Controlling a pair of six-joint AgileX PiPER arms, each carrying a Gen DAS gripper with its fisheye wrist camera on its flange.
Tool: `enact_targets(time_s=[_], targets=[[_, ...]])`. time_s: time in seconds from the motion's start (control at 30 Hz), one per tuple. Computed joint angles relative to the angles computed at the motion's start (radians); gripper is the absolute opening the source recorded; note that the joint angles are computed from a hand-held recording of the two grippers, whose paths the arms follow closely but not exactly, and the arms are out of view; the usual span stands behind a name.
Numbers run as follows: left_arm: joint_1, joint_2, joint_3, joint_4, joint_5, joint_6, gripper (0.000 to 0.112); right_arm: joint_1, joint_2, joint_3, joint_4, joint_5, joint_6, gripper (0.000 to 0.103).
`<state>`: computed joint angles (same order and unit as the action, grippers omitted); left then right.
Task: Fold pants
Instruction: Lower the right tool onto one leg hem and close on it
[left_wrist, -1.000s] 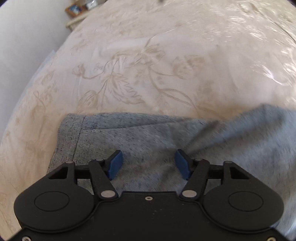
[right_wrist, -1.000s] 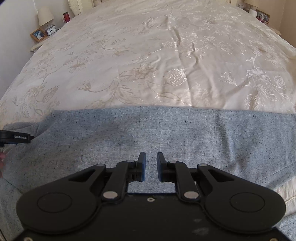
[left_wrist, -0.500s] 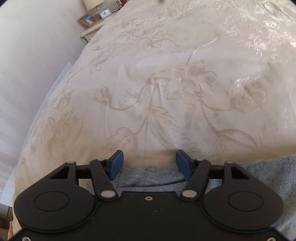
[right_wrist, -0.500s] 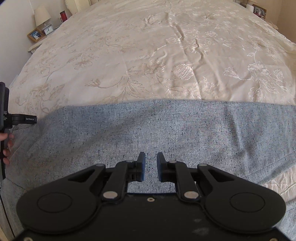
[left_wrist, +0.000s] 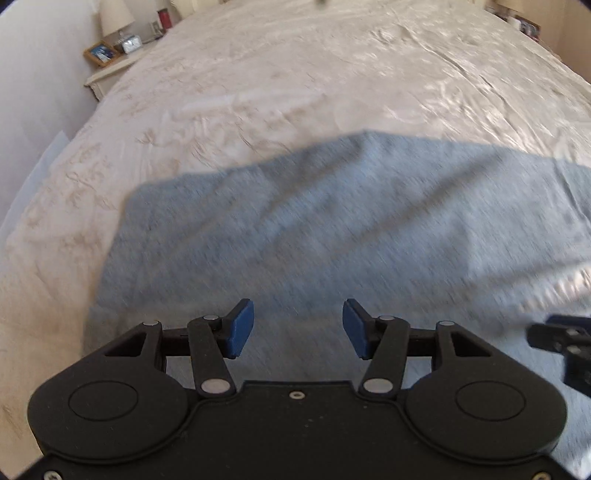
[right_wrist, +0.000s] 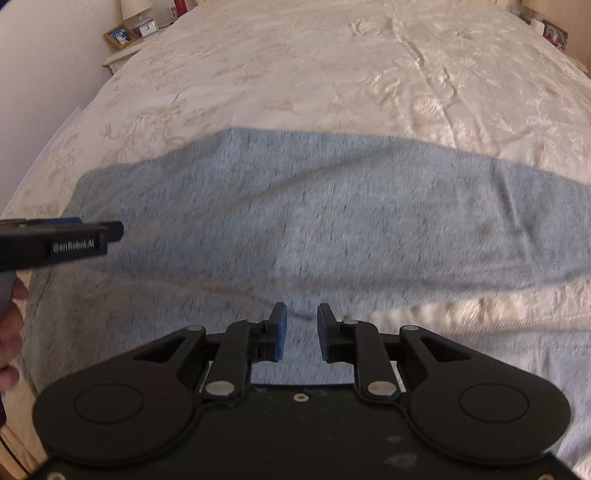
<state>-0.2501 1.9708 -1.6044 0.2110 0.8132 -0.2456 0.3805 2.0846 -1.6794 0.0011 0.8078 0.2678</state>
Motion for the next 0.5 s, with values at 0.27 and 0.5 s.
enact_targets(time_s=[0.27,0.5], targets=[[-0.149,-0.078,0.239,0.094,0.035,-0.143,0.06,-0.138,-0.117,0.33,-0.175,-0.089,0.118,0.019],[-0.205,-0.035,0.169,0.173,0.165,-0.345,0.061,-0.453,-0.193,0.495,-0.31,-0.172,0.098,0.019]])
